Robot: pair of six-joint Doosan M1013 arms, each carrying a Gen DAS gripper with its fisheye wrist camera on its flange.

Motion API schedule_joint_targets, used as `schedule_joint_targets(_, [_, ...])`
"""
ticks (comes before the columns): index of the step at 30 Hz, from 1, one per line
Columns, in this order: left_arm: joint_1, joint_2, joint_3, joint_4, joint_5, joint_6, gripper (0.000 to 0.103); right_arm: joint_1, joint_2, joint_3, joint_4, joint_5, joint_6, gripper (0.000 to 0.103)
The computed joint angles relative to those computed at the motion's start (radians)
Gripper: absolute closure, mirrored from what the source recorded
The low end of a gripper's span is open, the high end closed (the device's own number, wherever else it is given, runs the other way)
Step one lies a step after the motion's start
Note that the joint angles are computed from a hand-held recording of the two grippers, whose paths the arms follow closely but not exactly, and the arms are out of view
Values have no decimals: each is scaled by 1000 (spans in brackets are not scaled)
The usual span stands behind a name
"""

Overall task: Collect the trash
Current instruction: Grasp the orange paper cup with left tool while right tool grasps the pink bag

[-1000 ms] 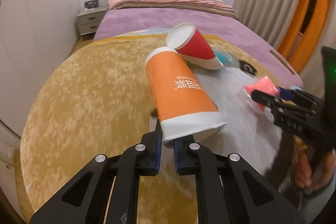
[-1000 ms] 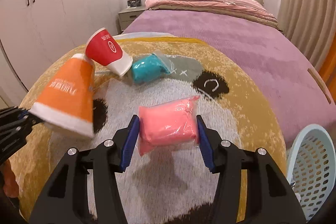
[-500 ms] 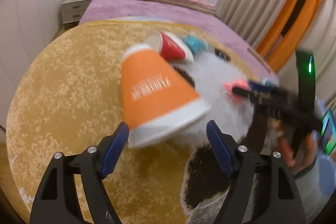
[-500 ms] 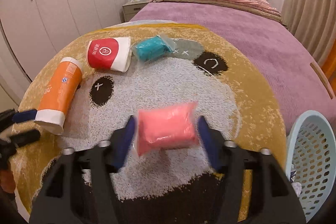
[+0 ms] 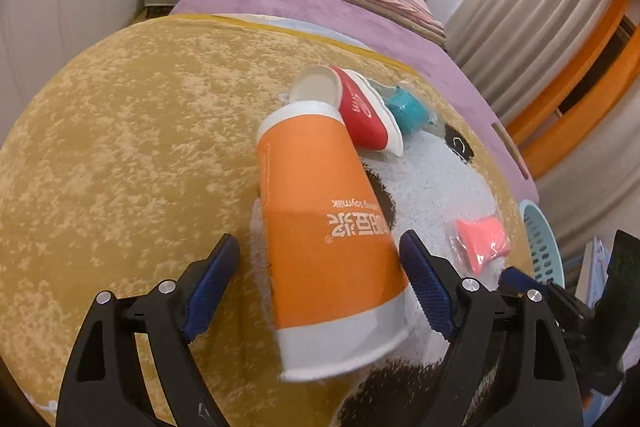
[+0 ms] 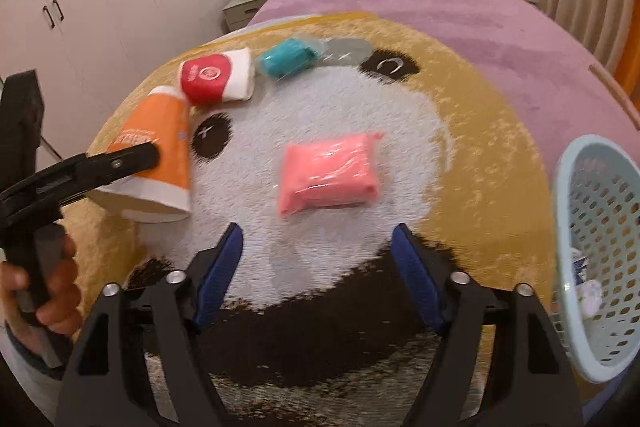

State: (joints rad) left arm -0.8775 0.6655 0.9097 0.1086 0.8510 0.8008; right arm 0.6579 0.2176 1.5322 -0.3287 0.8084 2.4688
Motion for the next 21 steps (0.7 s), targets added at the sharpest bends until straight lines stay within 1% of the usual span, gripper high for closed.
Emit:
schedule_joint_targets(2, [-2,6,-9,-3,1,8,31,-2,13,-13,-15,8,12,39])
schedule_joint_targets(4, [1,8,-11,-39,-16,34,43,-9,25,-29,-19,9,18,39])
schedule_joint_targets(9, [-4,3,0,-37,-31,26,45,-27,56,-73,-9,24,20,39])
schedule_joint_targets(14, [-6,-20,46,-32,-69,14,46,-24,96,-124,-73,69,68,39])
schedule_joint_targets(17, [-9,-29,63,-25,-87,11,46,-29,112,-145,-83,79,81,39])
schedule_joint_targets(19, [-9,-38,78,-34,-105,19,52,-30,121,-157,-91,88,85,39])
schedule_joint_targets(21, [-11,-42,83,-37,-118,32,56,-29,130,-170,-103,102,89,39])
